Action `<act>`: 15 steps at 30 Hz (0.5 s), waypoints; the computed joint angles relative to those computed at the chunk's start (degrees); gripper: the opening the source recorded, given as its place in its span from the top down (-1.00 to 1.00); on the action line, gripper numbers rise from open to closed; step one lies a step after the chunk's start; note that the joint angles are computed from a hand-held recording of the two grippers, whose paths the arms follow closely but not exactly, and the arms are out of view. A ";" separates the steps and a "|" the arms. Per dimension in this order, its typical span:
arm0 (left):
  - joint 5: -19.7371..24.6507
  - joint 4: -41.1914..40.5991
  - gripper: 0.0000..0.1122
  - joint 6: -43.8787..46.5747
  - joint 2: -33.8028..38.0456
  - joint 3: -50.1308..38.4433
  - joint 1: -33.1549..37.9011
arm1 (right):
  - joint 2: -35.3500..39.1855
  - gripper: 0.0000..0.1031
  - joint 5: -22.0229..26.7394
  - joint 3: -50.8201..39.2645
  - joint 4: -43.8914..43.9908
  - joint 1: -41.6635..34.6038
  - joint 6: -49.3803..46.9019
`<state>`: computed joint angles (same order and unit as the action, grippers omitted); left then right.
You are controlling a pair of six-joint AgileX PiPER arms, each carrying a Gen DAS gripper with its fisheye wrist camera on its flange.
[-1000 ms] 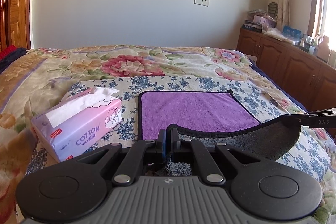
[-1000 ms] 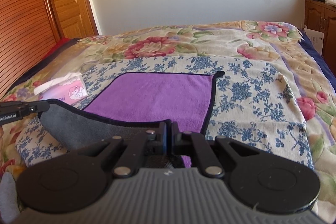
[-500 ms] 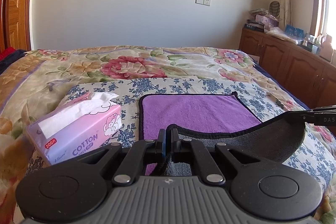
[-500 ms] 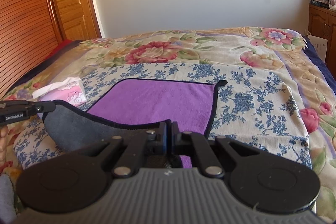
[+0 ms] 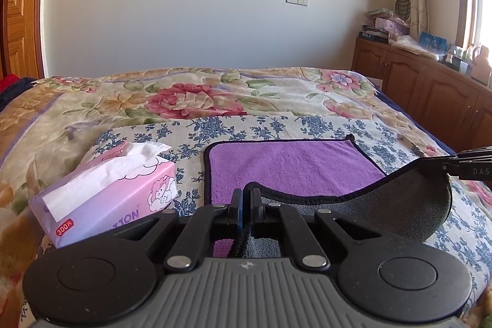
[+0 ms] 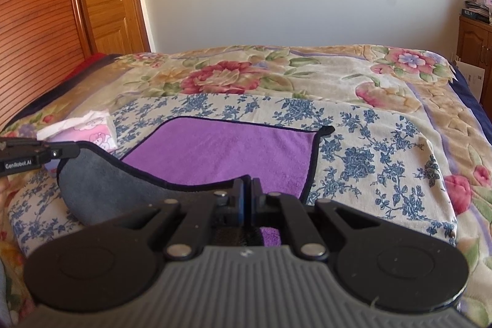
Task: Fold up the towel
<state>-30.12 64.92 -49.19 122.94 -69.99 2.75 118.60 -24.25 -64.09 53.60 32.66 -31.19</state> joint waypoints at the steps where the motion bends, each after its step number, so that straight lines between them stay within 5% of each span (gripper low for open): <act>1: 0.15 -0.02 0.91 0.08 0.15 -0.20 -0.11 | 0.18 0.90 0.10 -0.24 0.22 -0.05 -0.43; 15: 1.13 -0.74 0.91 0.24 1.40 -2.44 -1.01 | 1.92 0.90 0.36 -3.09 1.72 -0.85 -4.64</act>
<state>-28.99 64.18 -48.94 124.34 -72.44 1.74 120.52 -23.89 -67.18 55.32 31.81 -35.83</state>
